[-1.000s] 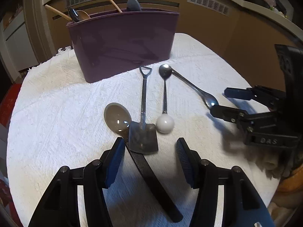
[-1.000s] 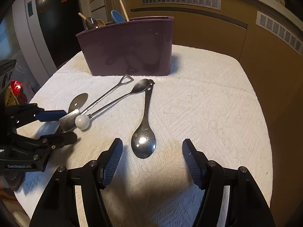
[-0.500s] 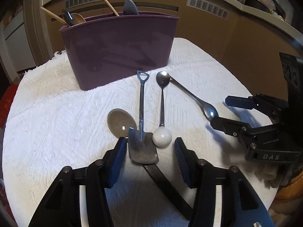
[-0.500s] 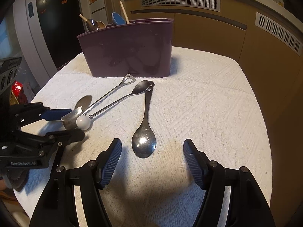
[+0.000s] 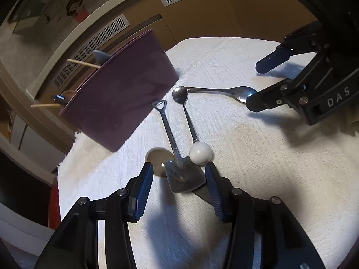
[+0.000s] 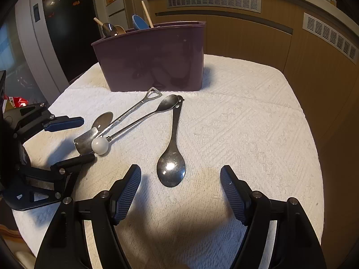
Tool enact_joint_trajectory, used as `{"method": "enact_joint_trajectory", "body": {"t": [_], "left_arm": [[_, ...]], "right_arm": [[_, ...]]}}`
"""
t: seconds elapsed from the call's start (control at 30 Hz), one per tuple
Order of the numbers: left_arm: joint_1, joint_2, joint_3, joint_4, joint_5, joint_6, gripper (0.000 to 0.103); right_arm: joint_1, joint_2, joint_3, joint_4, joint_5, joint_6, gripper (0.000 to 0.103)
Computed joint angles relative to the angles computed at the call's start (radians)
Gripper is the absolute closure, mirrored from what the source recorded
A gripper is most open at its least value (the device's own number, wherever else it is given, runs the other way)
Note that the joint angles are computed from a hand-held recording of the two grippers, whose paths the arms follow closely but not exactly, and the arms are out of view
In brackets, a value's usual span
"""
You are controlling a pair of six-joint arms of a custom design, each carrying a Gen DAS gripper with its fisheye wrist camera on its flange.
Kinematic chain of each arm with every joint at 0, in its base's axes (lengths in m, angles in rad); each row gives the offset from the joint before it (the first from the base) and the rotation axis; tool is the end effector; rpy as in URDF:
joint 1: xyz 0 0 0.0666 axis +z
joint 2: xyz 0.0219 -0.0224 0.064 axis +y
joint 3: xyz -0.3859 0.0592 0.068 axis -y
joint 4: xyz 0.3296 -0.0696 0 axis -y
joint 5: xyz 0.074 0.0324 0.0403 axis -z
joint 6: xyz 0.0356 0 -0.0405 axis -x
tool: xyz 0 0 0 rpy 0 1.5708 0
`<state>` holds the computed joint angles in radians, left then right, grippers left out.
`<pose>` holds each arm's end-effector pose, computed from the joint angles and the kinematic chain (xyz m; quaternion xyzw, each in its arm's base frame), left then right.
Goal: Organize utensils
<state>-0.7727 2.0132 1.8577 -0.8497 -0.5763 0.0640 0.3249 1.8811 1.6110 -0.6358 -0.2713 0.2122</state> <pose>0.4641 -0.4260 0.3114 0.2451 0.8910 0.1407 0.3553 0.5551 0.1966 0.3040 -0.2911 0.8913 0.1458 0.3156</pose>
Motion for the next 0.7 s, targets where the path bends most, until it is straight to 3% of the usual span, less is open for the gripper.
{"method": "enact_joint_trajectory", "body": {"t": [0.07,0.13,0.17,0.3,0.4,0.47,0.5,0.53,0.57,0.6,0.7], "left_arm": [[0.006,0.002,0.004,0.004,0.017,0.015,0.064],[0.011,0.001,0.008,-0.011,0.025,0.060,0.087],[0.011,-0.007,-0.002,-0.010,0.022,0.087,0.091],[0.004,-0.073,-0.081,0.040,-0.006,0.198,0.097],[0.010,-0.128,-0.131,0.062,0.028,0.275,0.096],[0.014,-0.144,-0.146,0.045,0.030,0.317,0.091],[0.015,-0.146,-0.148,0.028,0.030,0.342,0.078],[0.018,-0.147,-0.147,0.007,0.030,0.375,0.056],[0.021,-0.150,-0.152,0.003,0.032,0.403,0.048],[0.024,-0.157,-0.161,0.010,0.037,0.426,0.043],[0.033,-0.175,-0.179,0.019,0.072,0.476,0.042]], "right_arm": [[0.000,0.000,-0.001,0.000,0.000,-0.001,0.029],[0.000,0.001,0.000,0.000,-0.001,-0.002,0.029],[0.000,0.002,0.001,-0.002,-0.002,-0.003,0.029],[0.000,0.010,0.011,-0.017,-0.006,-0.008,0.029],[0.000,0.009,0.010,-0.017,-0.002,-0.009,0.029],[0.003,0.003,0.002,-0.007,0.002,-0.003,0.029],[0.007,-0.004,-0.007,0.003,0.004,0.008,0.029],[0.012,-0.011,-0.015,0.014,0.005,0.025,0.029],[0.017,-0.018,-0.020,0.019,0.005,0.042,0.029],[0.021,-0.019,-0.015,0.015,-0.007,0.055,0.030],[0.025,0.016,0.072,-0.070,-0.068,0.040,0.034]]}}
